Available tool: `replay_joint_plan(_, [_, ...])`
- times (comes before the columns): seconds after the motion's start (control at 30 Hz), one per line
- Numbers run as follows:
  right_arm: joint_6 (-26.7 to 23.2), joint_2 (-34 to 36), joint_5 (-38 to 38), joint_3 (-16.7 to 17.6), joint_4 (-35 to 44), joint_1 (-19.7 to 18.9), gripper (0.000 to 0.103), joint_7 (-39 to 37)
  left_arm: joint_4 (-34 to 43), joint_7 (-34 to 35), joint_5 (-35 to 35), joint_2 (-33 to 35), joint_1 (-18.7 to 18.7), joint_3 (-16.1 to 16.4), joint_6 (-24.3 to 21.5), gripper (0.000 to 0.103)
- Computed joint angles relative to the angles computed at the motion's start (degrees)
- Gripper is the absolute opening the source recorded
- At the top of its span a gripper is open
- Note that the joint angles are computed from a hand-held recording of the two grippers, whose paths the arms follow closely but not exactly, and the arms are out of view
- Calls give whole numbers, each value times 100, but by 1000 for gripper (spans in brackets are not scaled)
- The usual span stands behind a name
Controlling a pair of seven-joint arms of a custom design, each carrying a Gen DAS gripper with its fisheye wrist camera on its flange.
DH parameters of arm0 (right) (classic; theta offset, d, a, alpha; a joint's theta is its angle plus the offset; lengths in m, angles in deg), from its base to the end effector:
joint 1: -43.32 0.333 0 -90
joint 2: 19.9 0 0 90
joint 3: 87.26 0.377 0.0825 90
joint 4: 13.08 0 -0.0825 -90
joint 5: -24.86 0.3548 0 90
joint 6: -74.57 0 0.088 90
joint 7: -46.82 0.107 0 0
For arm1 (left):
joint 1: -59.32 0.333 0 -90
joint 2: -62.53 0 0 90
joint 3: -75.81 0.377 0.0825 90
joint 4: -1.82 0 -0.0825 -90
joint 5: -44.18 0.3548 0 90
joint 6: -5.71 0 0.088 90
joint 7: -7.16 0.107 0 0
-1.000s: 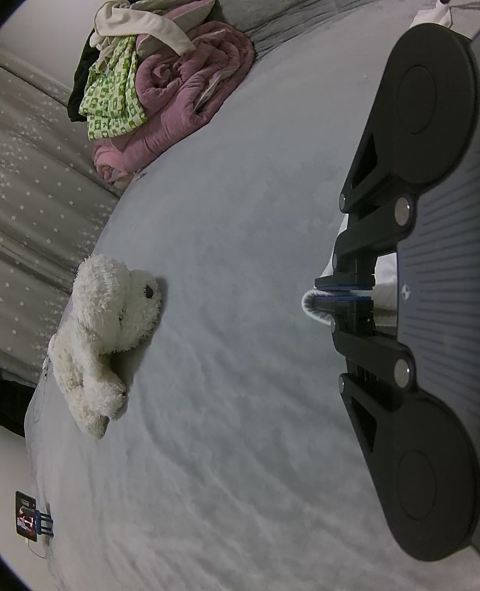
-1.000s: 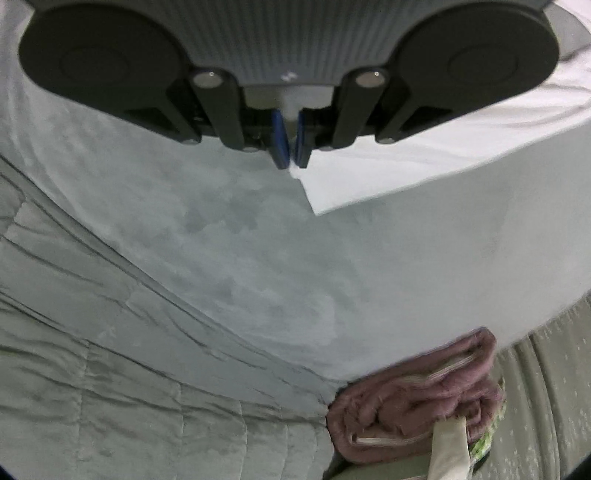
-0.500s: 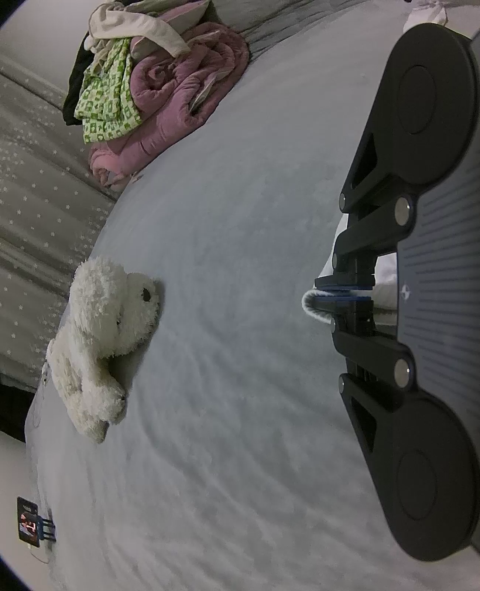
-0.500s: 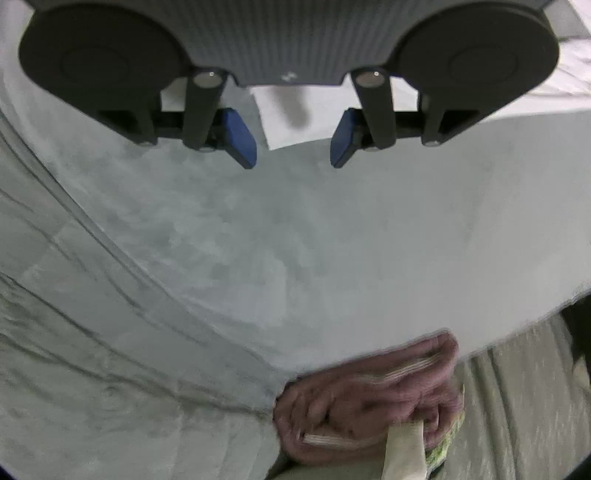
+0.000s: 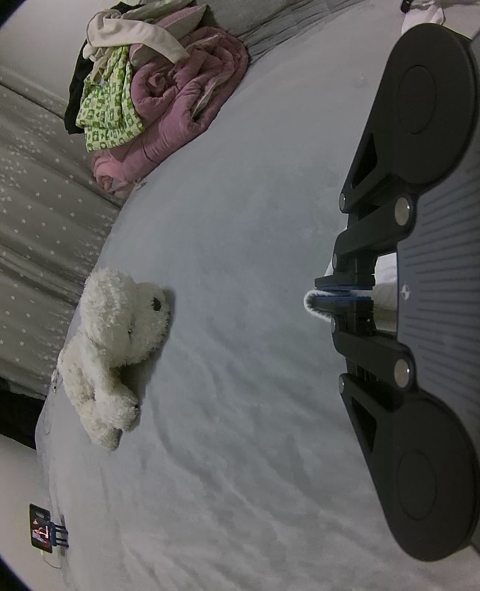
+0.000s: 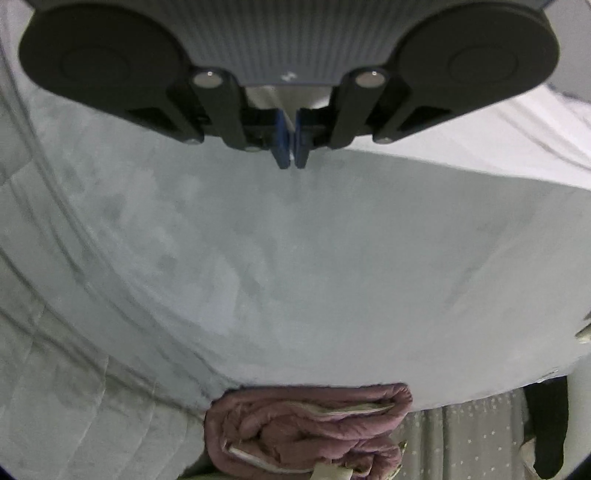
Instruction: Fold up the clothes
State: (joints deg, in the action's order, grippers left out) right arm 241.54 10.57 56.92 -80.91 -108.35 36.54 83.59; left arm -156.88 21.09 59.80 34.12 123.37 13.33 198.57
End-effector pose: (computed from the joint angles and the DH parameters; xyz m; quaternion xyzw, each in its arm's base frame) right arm 0.7283 -0.0556 0.4457 -0.7676 0.5178 -0.2628 0.2714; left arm 0.4018 -0.0514 0.4438 -0.8569 0.2875 -0.3255 0.2776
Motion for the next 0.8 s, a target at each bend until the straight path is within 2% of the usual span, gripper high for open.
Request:
replay_joint_plan(0.13, [573, 75, -64, -41, 124, 151, 5, 166, -7, -29, -28, -24, 141, -123, 74, 1])
replay_joint_plan(0.33, [1178, 207, -381, -25, 459, 283, 5, 503, -171, -105, -346, -255, 306, -210, 604, 1])
replay_joint_plan(0.43, [1057, 340, -577, -175, 832, 424, 5, 859, -117, 7, -419, -312, 410, -275, 543, 1])
replay_joint_plan(0.6, [584, 764, -1219, -898, 1616, 1004, 5, 1634, -83, 10, -403, -271, 560, -411, 475, 1])
replay_joint_plan(0.8, [380, 1173, -1750, -1369, 2307, 1338, 5, 2604, -88, -23, -381, -439, 525, -383, 516, 1])
